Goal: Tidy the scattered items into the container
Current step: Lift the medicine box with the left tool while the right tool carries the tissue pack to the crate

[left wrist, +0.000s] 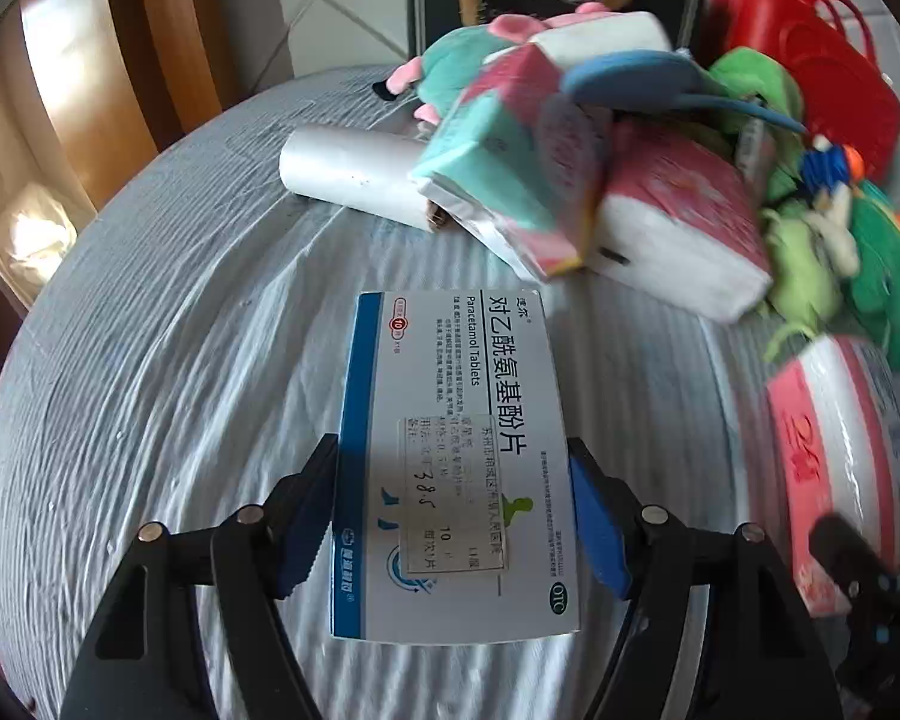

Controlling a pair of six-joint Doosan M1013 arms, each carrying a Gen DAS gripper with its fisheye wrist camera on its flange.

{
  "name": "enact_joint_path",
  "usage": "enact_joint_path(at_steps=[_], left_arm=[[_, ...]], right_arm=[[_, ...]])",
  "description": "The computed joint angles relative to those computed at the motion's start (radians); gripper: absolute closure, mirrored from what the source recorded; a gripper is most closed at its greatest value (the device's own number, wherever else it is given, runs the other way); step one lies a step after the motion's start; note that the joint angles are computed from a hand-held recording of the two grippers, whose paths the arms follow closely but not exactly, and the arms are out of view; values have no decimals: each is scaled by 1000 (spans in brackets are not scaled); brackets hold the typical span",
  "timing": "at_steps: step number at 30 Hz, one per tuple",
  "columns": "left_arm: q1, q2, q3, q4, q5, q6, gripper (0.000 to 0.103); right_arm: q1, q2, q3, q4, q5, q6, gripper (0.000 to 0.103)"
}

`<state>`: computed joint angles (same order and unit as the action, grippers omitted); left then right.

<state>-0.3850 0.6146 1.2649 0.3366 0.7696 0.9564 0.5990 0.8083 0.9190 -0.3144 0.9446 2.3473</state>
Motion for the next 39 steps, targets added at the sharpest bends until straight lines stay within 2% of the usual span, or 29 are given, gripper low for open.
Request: enact_joint_path(at_steps=[7,9,12,15,18,23,30,39], left_arm=[[-43,-104,109,24,-64,9,32],[-53,-135,125,42,-76,-4,32],[-77,-189,153,96,-96,-56,32],[-96,-225,158,149,-89,-90,32],[-117,-258,163,174,-89,-103,32],[-159,-299,164,221,-90,-158,32],[-249,-311,135,362,-42,-318,32],[-390,-278,58,484,94,-505,32]], right_arm=[[11,-76,125,-55,-94,60,12],[29,-86,111,-95,-88,89,12],[58,-153,161,-182,-86,151,12],[94,-182,130,-247,-39,192,12],[109,-213,119,-288,-15,202,12],[130,-288,166,-383,-11,240,12],[123,-396,267,-473,-48,242,12],[73,-550,426,-503,-126,162,12]])
